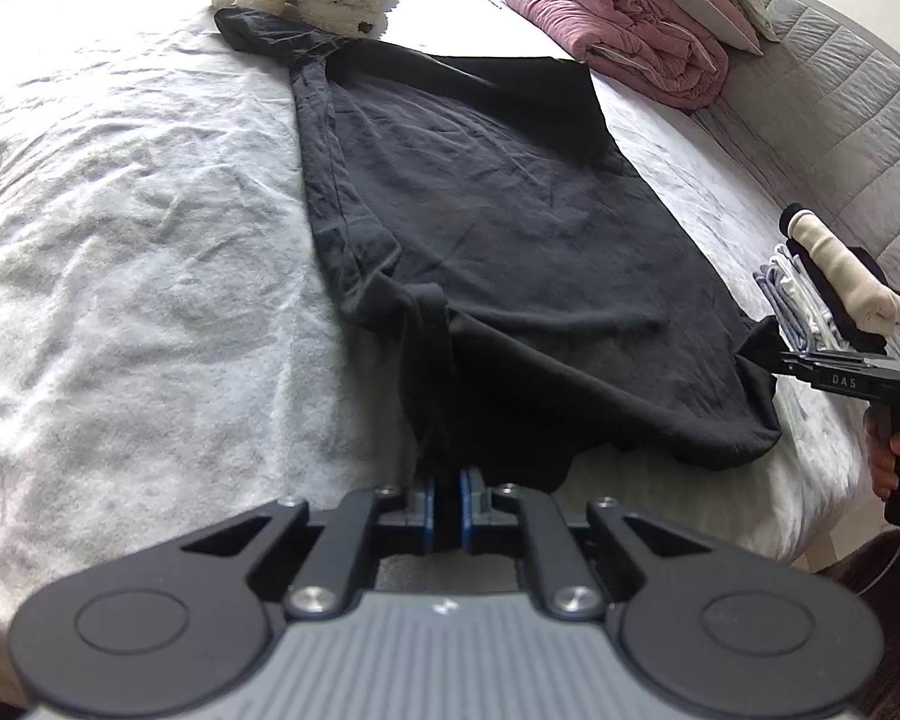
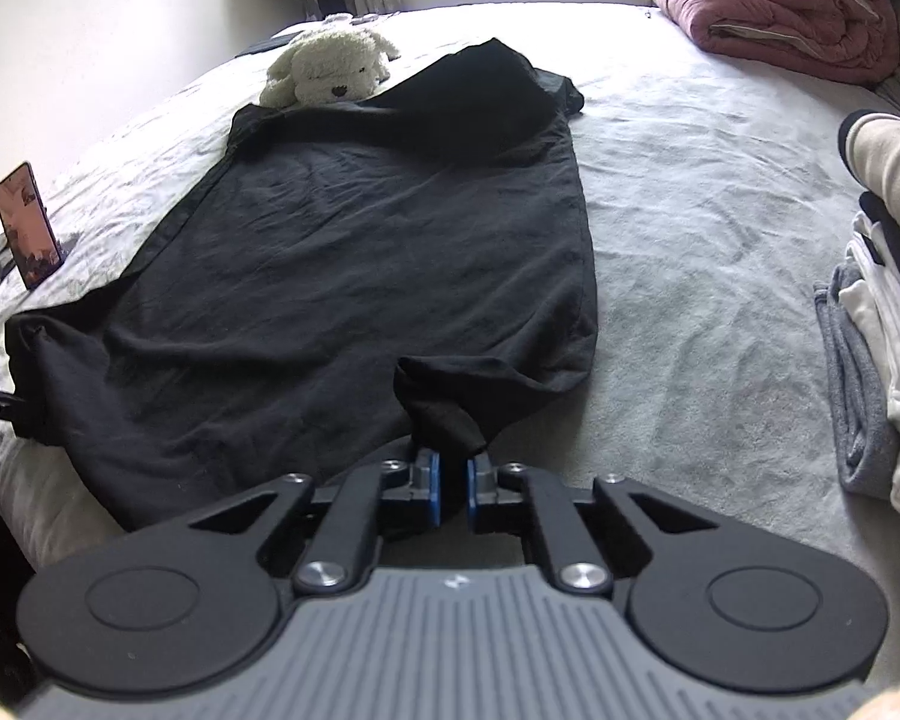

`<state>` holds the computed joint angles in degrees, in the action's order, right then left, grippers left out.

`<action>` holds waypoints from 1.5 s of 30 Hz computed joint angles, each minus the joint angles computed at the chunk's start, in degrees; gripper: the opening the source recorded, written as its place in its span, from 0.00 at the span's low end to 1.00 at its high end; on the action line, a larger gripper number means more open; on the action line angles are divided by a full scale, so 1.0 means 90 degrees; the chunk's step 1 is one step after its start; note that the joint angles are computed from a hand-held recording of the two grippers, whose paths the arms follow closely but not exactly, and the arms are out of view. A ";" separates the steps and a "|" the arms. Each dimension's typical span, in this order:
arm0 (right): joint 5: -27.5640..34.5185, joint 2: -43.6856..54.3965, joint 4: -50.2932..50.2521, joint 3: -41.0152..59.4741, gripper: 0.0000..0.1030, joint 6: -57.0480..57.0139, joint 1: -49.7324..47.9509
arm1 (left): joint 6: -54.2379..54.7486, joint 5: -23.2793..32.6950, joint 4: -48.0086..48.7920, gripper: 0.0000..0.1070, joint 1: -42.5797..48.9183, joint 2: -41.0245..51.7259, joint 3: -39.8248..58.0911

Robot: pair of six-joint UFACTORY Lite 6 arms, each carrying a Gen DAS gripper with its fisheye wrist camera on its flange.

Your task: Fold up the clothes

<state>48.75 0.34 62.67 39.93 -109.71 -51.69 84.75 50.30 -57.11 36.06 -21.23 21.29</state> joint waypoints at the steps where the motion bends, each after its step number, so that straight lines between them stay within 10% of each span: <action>1: 0.0104 -0.0046 -0.0027 0.0026 0.07 0.0141 -0.0099 | -0.0103 0.0220 0.0099 0.07 0.0133 0.0055 0.0144; 12: 0.1516 -0.1030 -0.1167 0.0748 0.05 0.1786 -0.1324 | -0.1007 0.2427 0.1210 0.06 0.1294 0.0278 0.1687; 22: 0.2297 -0.1563 -0.1906 0.0785 0.05 0.2013 -0.2084 | -0.0713 0.2917 0.2013 0.06 0.1979 -0.0083 0.1812; 45: 0.0245 -0.1115 -0.2953 -0.0433 0.06 0.2178 -0.1173 | -0.1242 0.0690 0.3166 0.12 0.0602 0.0323 0.0862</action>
<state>50.96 -9.70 36.09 36.03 -90.11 -62.25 73.57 56.51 -28.62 41.47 -18.33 29.05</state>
